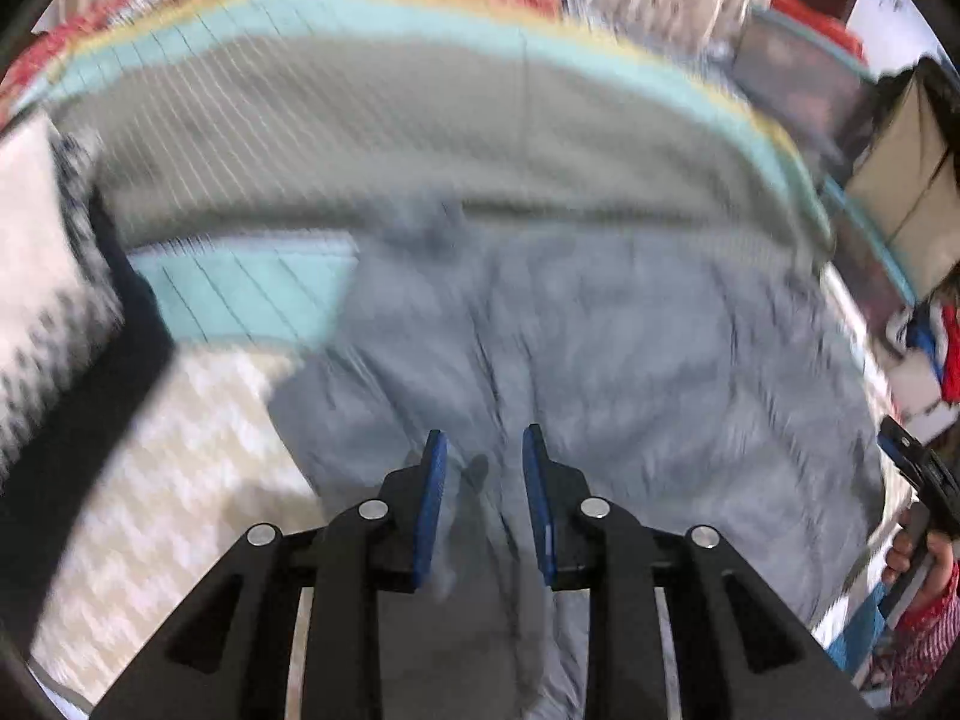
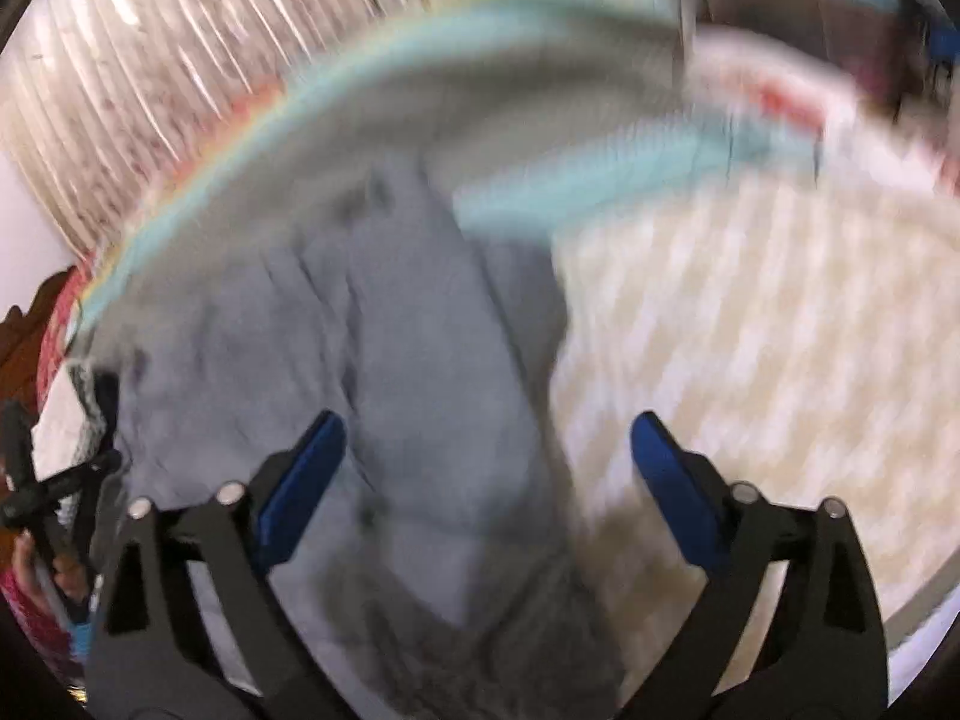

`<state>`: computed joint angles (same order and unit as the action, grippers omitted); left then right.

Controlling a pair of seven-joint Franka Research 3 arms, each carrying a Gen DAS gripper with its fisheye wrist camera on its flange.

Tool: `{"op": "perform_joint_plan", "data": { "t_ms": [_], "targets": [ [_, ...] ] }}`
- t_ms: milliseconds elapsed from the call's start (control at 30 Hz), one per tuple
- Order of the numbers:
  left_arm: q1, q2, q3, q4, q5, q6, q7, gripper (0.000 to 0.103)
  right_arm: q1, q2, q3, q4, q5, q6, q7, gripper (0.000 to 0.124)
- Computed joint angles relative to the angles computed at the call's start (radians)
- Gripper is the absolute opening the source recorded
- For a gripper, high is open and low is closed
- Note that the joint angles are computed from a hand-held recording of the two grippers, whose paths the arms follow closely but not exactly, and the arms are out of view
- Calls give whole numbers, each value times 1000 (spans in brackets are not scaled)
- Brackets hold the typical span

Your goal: Fold large clothes

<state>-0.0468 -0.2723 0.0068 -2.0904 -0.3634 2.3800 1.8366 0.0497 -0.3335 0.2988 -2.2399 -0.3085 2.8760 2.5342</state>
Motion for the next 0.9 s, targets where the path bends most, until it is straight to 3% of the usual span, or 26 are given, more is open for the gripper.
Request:
{"op": "perform_joint_plan", "data": {
  "t_ms": [67,167,267,400,467,533,667,767,900],
  "targets": [
    [2,49,5,66,-10,2,1,29,8,38,-2,73,-33,-6,-53,78],
    [12,141,-28,168,21,-11,-37,29,158,197,-117,254,167,-11,-324,73],
    [25,232,-72,246,123,-45,-119,32,230,363,-183,460,422,-130,-541,73],
    [44,340,-100,315,215,-86,-228,41,254,545,-259,683,361,-345,-340,73],
    [54,363,-110,320,213,-80,-239,43,252,568,-283,684,354,-405,-283,73],
    [60,367,-120,305,210,-62,-230,45,217,541,-263,587,482,-283,-331,76],
    [60,349,-131,262,229,-28,-221,46,229,479,-266,520,476,-239,-343,77],
    [61,327,-132,233,211,-41,-181,46,203,336,-234,339,705,-86,-547,78],
    [75,251,-110,165,117,-49,-20,56,219,150,-259,135,885,-27,-720,84]
  ]
}}
